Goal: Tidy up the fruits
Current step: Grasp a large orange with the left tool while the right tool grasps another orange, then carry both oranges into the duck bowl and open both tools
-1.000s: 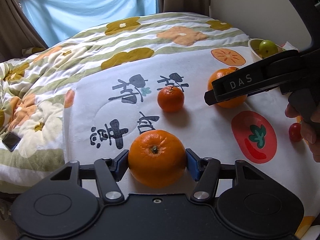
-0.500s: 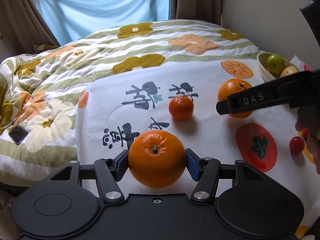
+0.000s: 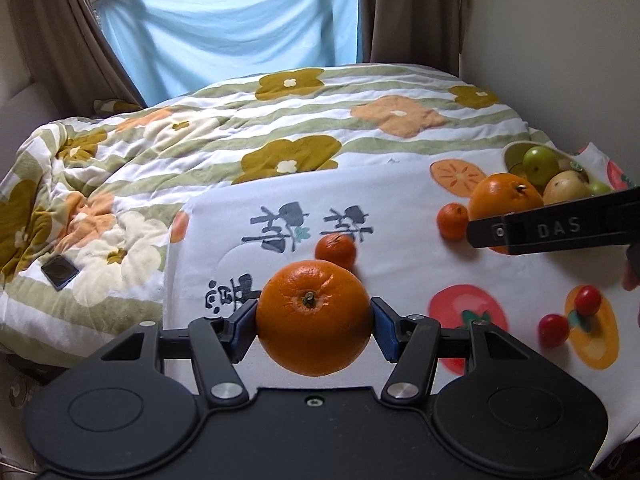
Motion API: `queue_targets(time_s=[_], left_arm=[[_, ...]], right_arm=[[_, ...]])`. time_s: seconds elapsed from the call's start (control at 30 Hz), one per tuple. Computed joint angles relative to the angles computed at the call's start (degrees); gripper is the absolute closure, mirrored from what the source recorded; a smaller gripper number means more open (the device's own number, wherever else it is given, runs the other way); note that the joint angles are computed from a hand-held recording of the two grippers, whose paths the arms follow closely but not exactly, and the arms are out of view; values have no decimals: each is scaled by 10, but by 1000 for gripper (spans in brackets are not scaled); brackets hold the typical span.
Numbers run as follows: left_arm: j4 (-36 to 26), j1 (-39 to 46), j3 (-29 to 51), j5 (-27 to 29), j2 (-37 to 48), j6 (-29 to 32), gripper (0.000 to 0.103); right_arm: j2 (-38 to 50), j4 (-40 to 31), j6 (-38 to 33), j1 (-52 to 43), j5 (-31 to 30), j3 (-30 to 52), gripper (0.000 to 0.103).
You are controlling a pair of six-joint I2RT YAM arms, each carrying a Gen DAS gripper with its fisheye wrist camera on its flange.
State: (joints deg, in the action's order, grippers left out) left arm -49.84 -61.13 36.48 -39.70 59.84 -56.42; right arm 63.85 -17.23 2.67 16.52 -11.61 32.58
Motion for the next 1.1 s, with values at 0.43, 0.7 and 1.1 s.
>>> queue_targets(time_s=[0.43,0.7,1.1], left_arm=[[-51,-86,232,-66,218,-82,40],[11,-66,359,-71,333,-9,40],[175,34,430,21,441,175,40]], right_arm=[[-20,-159,-256,-317,-222,80,28],[104,-205,-397,-466,-282,192,28],[224,-129,-373,-485,-265,259,28]])
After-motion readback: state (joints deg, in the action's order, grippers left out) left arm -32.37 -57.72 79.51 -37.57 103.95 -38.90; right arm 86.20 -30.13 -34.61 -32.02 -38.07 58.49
